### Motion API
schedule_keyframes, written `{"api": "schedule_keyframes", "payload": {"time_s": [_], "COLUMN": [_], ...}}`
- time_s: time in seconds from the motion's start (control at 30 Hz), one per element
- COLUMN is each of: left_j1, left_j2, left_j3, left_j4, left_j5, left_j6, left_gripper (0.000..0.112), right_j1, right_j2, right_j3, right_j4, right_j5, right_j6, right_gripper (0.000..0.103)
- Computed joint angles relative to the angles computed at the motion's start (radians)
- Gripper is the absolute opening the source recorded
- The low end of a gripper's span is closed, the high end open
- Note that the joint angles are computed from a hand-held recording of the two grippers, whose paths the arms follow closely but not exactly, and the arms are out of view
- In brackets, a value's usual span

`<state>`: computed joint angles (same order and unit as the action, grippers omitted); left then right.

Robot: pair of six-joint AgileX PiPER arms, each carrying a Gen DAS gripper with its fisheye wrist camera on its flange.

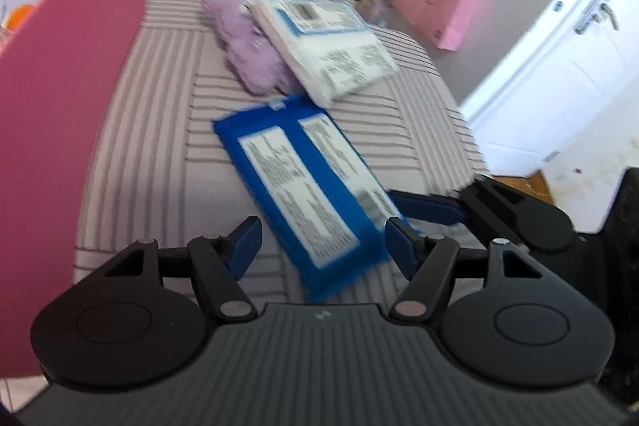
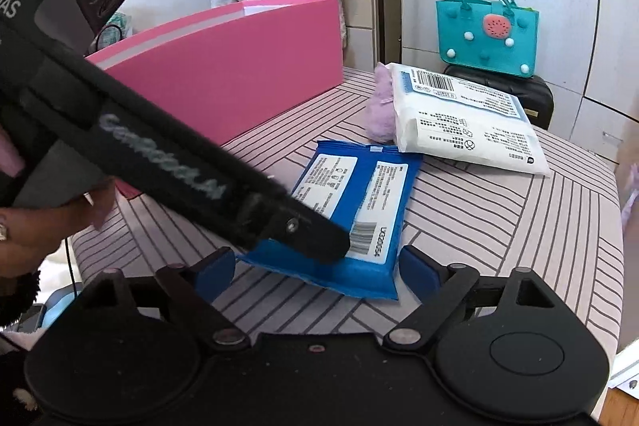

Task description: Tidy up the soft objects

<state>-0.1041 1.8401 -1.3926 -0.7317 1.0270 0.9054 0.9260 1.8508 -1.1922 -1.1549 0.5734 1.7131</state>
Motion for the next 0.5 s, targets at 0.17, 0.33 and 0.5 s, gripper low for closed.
{"api": "schedule_keyframes", "payload": {"time_s": [0.17, 0.33, 0.5], "left_j1": [-0.01, -0.008, -0.003], "left_j2": [0.01, -0.014, -0.04], "left_j3": [-0.005, 0.05, 0.105], "left_j4": [-0.011, -0.042, -0.075], "left_j5": [-0.046, -0.111, -0.159], "left_j6": [-0.008, 0.056, 0.114], "left_gripper": [0.064, 0.051, 0.047], "right_j1": [-0.005, -0.001, 0.015], "right_j2": [0.041, 0.064, 0.064], "right_j3": [-0.059, -0.073, -0.057], "right_j4": [0.033, -0.004, -0.052], "right_j5": [0.033, 0.057, 0.078], "right_j6": [-0.061, -0.002, 0.065], "right_gripper": [0.094, 0.095, 0.089]}}
